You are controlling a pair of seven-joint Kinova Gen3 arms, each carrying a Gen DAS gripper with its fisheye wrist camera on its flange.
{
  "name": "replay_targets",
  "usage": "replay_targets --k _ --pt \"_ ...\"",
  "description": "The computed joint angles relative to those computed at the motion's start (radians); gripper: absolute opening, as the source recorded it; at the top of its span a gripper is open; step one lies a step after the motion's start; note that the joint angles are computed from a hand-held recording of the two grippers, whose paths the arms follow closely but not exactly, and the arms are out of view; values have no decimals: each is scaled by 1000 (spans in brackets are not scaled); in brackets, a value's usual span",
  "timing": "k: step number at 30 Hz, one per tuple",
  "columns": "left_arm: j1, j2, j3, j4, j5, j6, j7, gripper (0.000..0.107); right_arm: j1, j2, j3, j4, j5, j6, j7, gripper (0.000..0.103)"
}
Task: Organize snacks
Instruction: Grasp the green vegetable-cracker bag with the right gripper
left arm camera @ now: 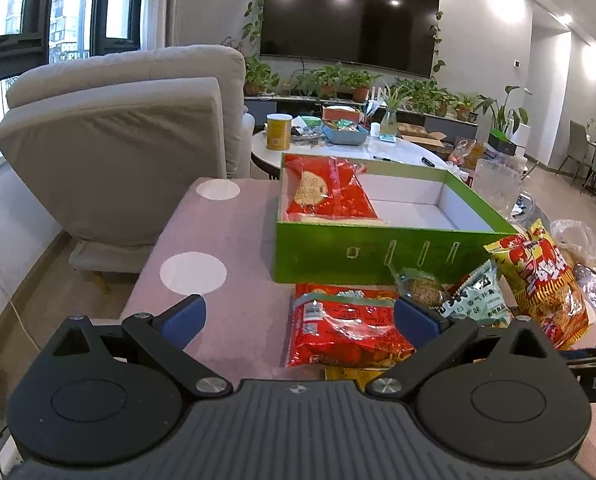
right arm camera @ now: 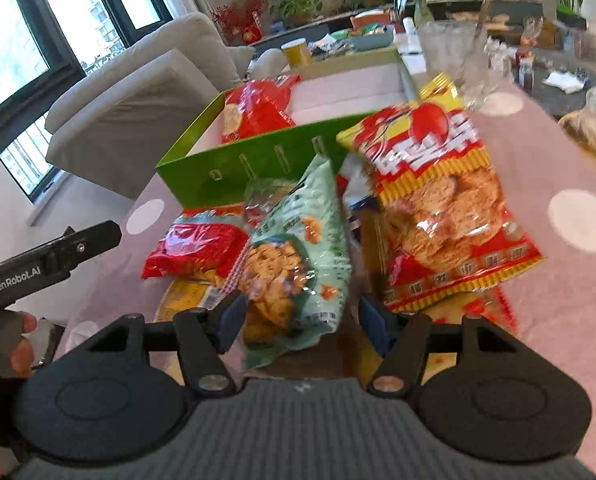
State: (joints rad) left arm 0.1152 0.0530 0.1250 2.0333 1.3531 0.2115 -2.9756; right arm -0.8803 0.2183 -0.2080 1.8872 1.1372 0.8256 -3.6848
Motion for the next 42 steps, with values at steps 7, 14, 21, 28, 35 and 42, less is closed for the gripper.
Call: replay_targets --k 7,14,21,28,35,42 --pt "5 9 12 -2 -34 8 0 101 -11 7 -5 1 22 46 11 71" --pt "7 18 26 -12 -61 11 13 101 -5 0 5 17 -20 97 -23 71" --pt "4 45 43 -28 -53 84 -63 101 -3 -8 -8 32 -11 140 -82 70" --pt "8 101 60 -75 -112 191 -103 96 27 -34 -15 66 5 81 -132 71" --pt "-8 171 82 -155 -197 298 -64 83 45 -61 -33 71 12 77 -190 71" --pt "-26 227 119 -219 -281 342 12 79 87 -57 -15 75 -5 -14 -190 71"
